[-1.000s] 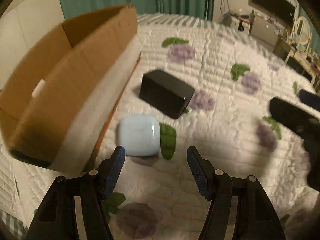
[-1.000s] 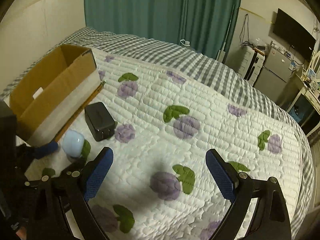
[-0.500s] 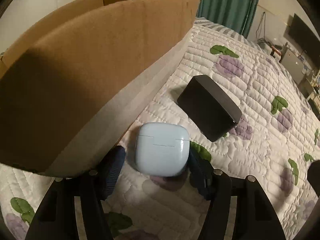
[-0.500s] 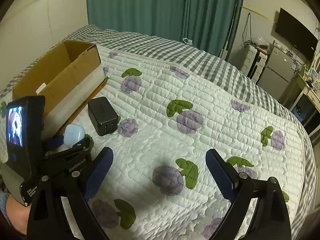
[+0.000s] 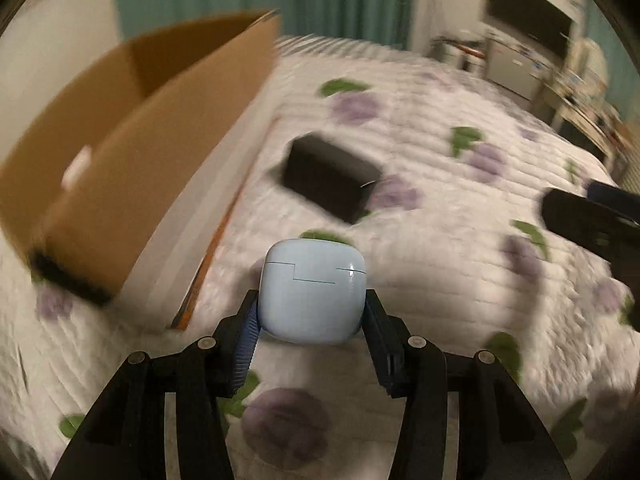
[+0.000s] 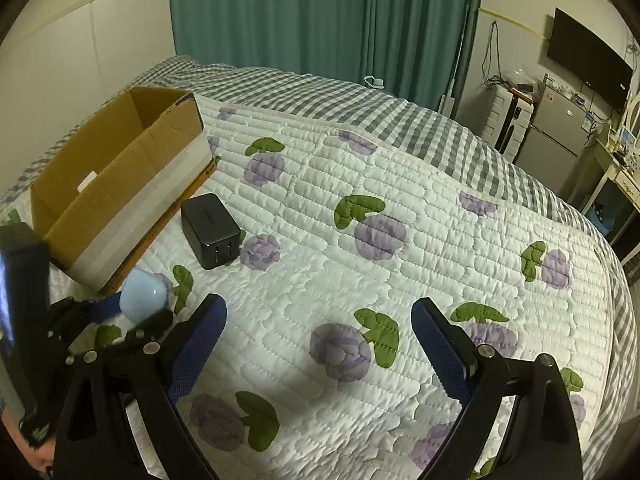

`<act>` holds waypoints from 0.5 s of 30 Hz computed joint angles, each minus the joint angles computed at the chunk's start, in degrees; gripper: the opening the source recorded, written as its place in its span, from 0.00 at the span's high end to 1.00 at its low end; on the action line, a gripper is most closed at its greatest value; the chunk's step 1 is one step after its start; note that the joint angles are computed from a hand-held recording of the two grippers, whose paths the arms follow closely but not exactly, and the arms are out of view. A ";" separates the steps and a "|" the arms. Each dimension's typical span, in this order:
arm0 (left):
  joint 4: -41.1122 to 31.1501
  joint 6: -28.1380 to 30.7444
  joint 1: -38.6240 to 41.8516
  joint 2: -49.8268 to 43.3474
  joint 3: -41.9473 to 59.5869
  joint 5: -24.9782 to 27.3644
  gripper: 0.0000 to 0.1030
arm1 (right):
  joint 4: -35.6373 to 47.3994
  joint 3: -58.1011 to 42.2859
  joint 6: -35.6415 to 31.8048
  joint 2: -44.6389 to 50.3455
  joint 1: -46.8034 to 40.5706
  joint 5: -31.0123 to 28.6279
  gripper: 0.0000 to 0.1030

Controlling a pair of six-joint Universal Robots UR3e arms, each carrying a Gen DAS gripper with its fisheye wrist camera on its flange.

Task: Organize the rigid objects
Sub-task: 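Lift the earbud case over the box with the left gripper while the right grasps the black charger block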

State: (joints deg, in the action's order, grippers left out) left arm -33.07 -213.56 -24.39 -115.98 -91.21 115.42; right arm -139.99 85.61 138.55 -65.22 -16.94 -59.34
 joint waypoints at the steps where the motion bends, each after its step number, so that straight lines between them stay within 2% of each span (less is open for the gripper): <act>1: -0.26 1.58 -0.39 -1.25 2.59 0.34 0.51 | 0.12 0.12 0.24 -0.23 -0.42 0.40 0.09; 7: -3.42 11.87 2.50 -2.95 13.51 -1.91 0.51 | 0.73 0.09 2.07 -0.80 -2.35 2.61 0.09; 10: -3.61 14.99 5.56 -0.32 13.37 -2.71 0.51 | 1.13 0.30 0.79 -1.18 -2.24 3.41 0.09; 13: -3.03 19.25 6.34 1.37 12.91 -0.23 0.51 | 2.23 -0.08 -1.24 -0.98 -1.29 4.15 0.09; 15: -3.26 20.65 7.79 3.44 11.35 -1.34 0.51 | 2.99 -1.19 -1.86 -0.17 -0.01 3.78 0.09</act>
